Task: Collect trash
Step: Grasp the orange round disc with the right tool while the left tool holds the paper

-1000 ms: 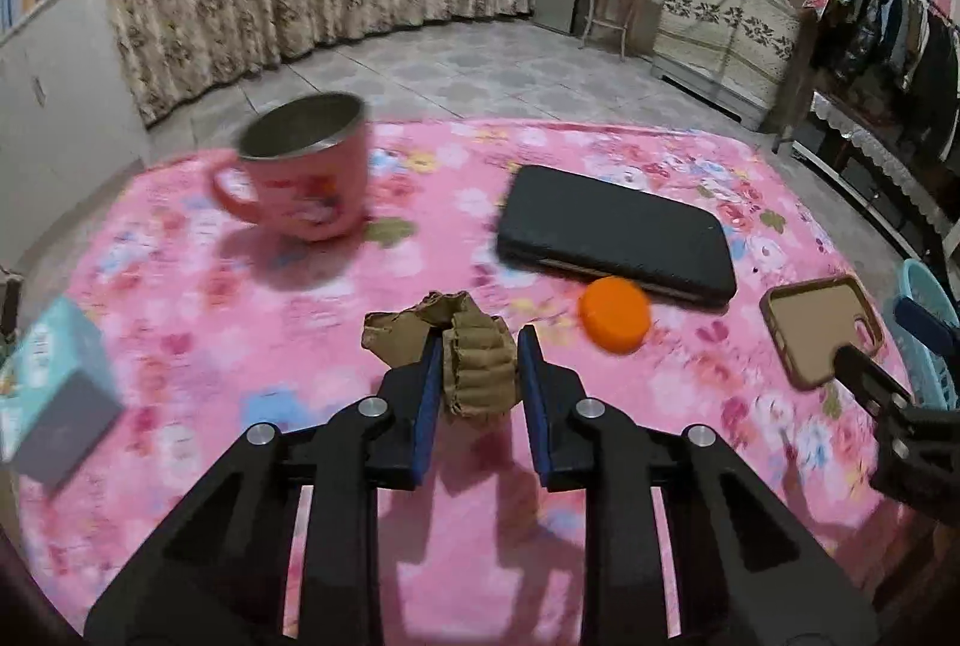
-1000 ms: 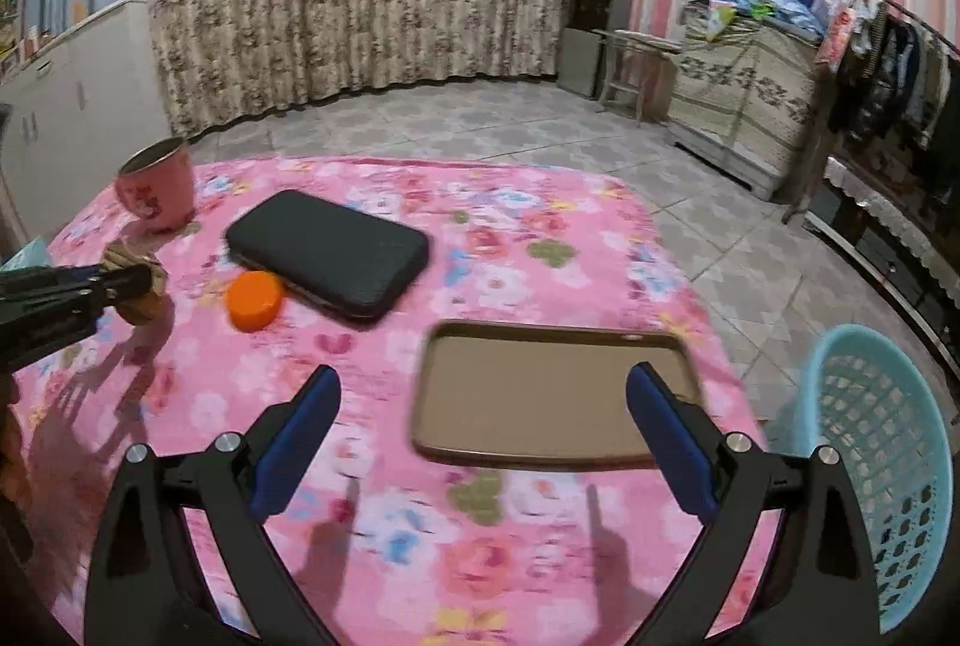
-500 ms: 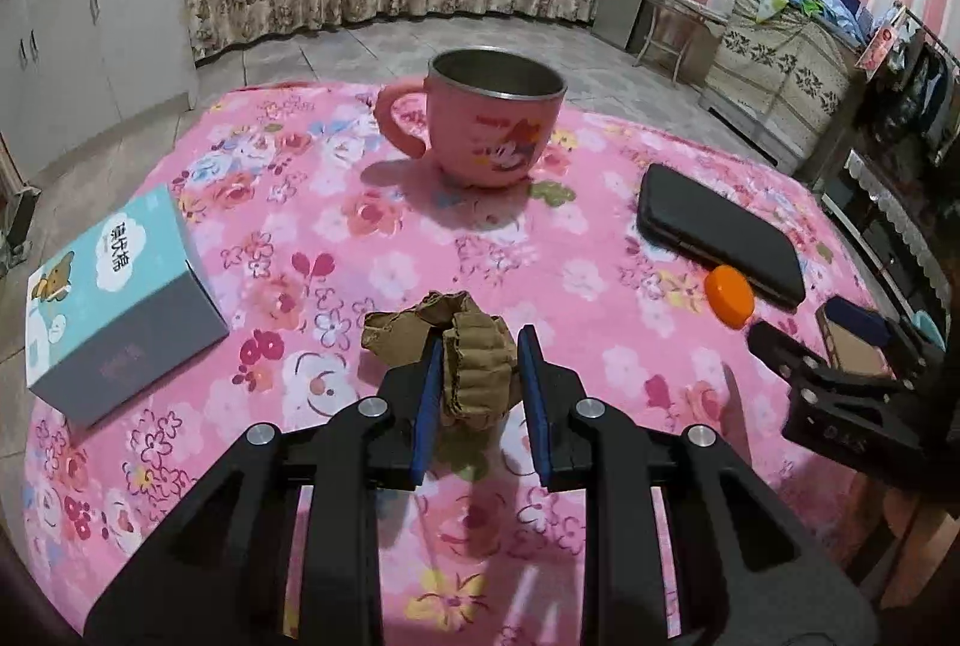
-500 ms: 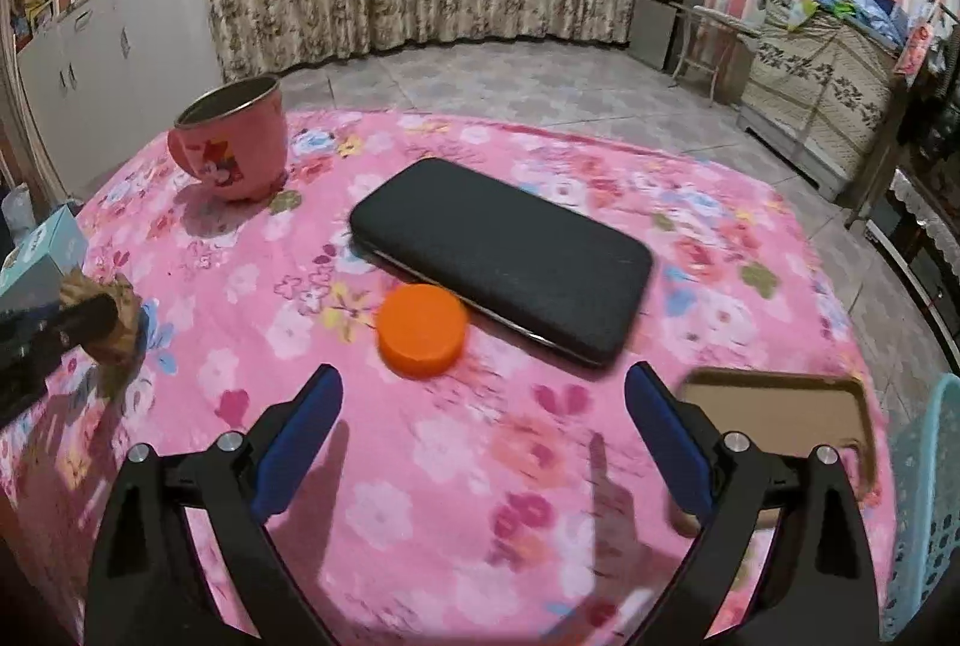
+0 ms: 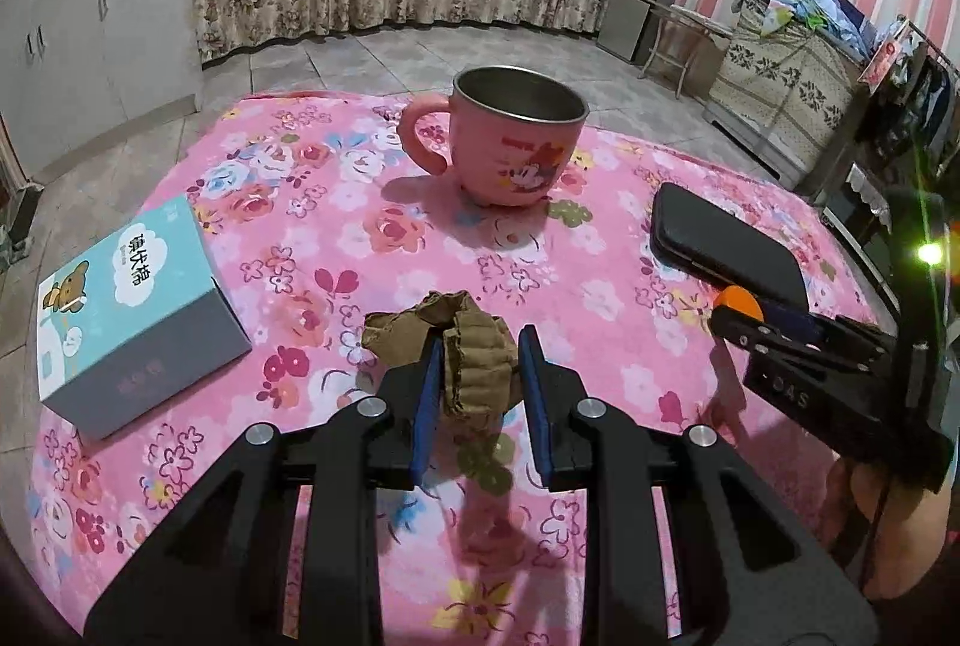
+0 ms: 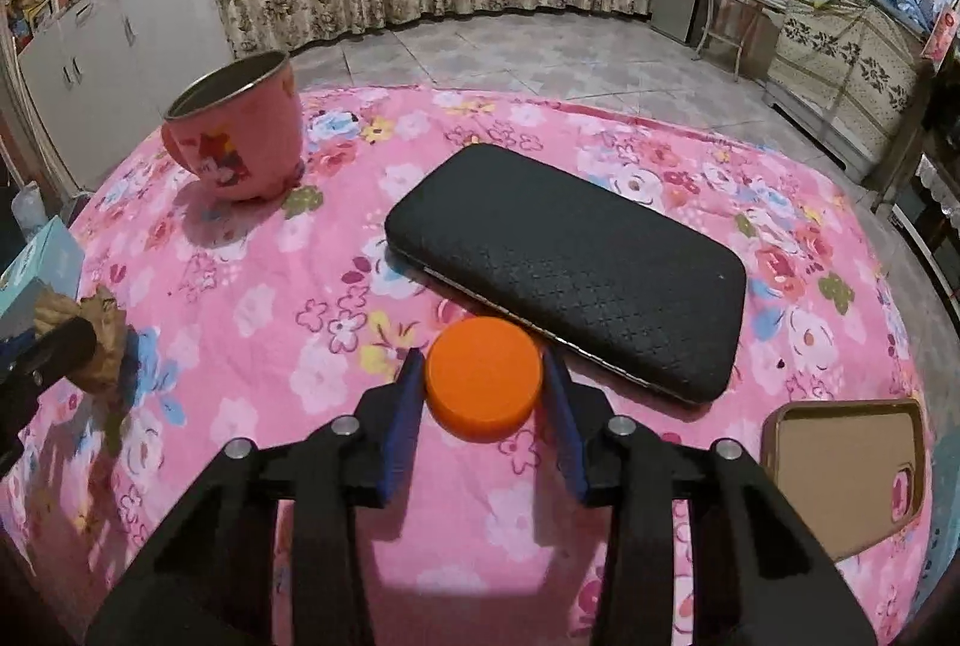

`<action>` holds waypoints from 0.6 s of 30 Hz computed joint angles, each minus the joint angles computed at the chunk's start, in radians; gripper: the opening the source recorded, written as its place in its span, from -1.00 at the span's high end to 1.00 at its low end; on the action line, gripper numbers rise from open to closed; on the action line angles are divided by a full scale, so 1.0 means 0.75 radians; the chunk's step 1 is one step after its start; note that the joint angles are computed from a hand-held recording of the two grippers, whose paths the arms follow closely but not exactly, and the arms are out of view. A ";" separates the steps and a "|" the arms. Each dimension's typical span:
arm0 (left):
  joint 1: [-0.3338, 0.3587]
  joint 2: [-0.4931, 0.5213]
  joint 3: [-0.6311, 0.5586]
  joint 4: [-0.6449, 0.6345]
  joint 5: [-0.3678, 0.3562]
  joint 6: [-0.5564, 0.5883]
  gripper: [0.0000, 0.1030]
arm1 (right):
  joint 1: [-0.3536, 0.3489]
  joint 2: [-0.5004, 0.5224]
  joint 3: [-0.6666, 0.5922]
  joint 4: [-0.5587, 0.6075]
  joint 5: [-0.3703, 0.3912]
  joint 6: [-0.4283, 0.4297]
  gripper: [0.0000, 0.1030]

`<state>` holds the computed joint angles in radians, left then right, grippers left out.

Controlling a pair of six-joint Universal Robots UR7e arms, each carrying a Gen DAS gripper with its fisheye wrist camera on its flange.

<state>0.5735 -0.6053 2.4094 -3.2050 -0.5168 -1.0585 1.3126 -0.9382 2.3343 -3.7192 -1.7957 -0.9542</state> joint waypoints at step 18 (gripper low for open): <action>-0.167 0.007 -0.051 0.111 0.010 -0.034 0.53 | -0.314 -0.681 0.353 0.075 0.405 -0.271 0.22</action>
